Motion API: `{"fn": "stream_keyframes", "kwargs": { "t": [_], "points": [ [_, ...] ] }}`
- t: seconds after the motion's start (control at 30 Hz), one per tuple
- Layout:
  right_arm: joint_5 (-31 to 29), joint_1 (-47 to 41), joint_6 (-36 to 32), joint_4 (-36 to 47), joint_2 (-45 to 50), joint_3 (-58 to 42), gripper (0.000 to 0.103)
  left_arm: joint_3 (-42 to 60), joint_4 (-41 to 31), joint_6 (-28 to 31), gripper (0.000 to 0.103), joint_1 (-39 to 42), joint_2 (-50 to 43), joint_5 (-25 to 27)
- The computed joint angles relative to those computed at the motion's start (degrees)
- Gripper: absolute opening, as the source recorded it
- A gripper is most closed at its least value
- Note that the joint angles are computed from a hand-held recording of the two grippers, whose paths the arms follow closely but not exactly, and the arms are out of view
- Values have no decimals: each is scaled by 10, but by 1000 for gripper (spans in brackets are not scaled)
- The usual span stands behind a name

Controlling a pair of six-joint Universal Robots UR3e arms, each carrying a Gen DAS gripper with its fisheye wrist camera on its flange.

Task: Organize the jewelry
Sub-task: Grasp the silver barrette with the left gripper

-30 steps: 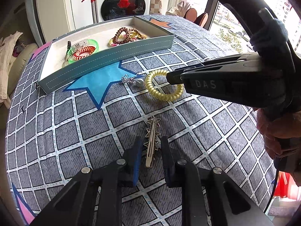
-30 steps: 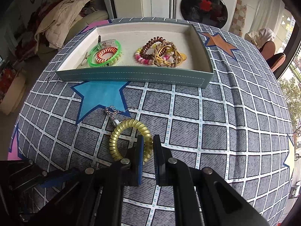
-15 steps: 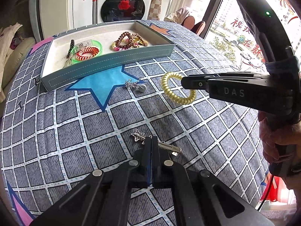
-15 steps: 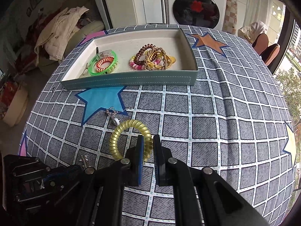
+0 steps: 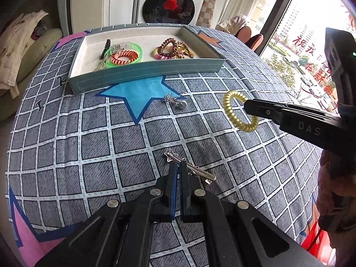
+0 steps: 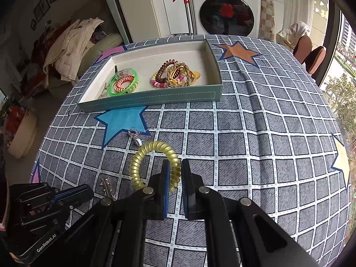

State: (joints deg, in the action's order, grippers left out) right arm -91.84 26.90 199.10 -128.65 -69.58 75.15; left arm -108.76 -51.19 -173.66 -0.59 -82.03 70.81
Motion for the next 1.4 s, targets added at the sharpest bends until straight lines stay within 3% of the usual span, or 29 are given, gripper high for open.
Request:
{"fn": "stream_keyframes", "kwargs": {
  "t": [0.03, 0.07, 0.2, 0.37, 0.57, 0.67, 0.77, 0.83, 0.9, 1.2, 1.4],
  "points": [
    [0, -1, 0, -5, -11, 14, 10, 3, -3, -11, 90, -7, -2, 9],
    [1, -3, 0, -11, -23, 29, 10, 10, -8, -23, 103, -18, -9, 23],
    [5, -12, 4, -36, -70, 89, 10, 11, 57, -74, 103, -78, -40, 108],
    [6, -21, 7, -62, -115, 147, 10, 76, 49, -180, 103, -135, -119, 221],
    [9, -32, 14, -88, -157, 204, 10, 134, 17, -224, 103, -174, -175, 255],
    [14, -39, 16, -100, -170, 227, 10, 144, 10, -227, 99, -182, -189, 249],
    [19, -46, 19, -109, -183, 246, 10, 133, 27, -211, 87, -184, -184, 245],
    [19, -49, 21, -113, -186, 252, 10, 122, 39, -188, 58, -180, -173, 236],
    [20, -51, 25, -116, -187, 254, 10, 103, 48, -156, 38, -171, -156, 221],
    [19, -44, 35, -114, -174, 238, 10, -8, 65, -37, 37, -57, -40, 75],
    [24, -40, 41, -102, -150, 207, 10, -12, 52, 0, 37, -17, -17, 40]
  ]
}}
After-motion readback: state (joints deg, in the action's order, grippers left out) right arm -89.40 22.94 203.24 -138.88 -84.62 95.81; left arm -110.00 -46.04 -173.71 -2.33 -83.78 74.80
